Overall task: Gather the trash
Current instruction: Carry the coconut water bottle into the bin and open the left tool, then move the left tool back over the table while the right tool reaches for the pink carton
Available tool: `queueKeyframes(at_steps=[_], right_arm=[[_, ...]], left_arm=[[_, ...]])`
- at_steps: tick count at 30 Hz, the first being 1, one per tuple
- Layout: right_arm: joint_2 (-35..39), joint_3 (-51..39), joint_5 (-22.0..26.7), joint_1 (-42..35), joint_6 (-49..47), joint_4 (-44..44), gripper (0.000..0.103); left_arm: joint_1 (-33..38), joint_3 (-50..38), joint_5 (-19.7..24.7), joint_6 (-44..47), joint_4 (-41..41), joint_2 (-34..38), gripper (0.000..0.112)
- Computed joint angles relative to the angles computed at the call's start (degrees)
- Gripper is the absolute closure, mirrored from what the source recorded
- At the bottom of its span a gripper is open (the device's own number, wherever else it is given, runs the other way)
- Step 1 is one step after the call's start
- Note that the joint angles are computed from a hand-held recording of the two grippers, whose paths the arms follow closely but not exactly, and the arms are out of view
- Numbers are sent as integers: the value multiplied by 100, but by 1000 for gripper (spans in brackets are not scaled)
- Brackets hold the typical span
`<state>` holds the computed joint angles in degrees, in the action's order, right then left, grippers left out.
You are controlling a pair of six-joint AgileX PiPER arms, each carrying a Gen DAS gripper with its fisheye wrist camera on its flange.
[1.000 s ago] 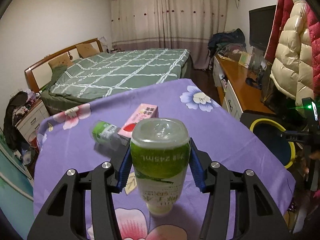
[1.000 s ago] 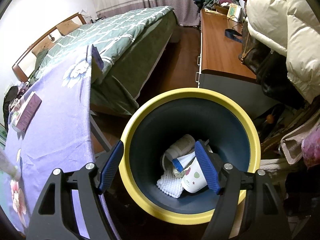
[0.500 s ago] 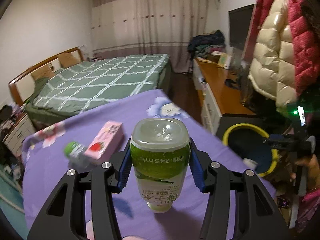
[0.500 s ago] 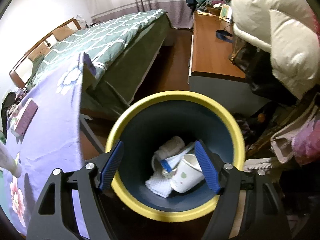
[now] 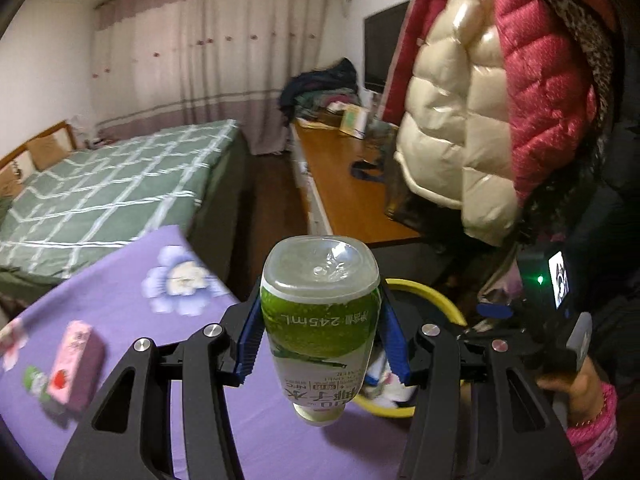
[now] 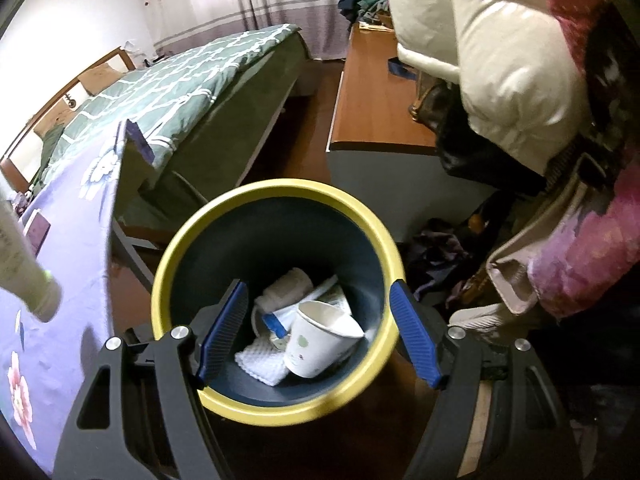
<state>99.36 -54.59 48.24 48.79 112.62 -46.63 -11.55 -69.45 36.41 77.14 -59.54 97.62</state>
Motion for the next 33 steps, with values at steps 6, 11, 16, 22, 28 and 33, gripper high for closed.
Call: queueKeyframes(at_steps=[6, 11, 16, 22, 28, 33], right_arm=[[-73, 217, -61, 4, 157, 34, 34], [-43, 201, -26, 21, 184, 75, 34], [0, 86, 29, 50, 93, 107, 34], [140, -183, 92, 88, -115, 165, 33], [468, -773, 231, 95, -611, 333, 33], [970, -1669, 405, 97, -1293, 536, 33]], left_arm=[[-727, -289, -369, -429, 208, 577, 61], [-1035, -209, -790, -226, -98, 816, 27], [-579, 163, -671, 322, -498, 457, 27], [609, 411, -284, 823, -873, 86, 23], [1959, 518, -328, 1518, -1448, 21, 20], [3139, 263, -359, 1819, -1780, 380, 19]])
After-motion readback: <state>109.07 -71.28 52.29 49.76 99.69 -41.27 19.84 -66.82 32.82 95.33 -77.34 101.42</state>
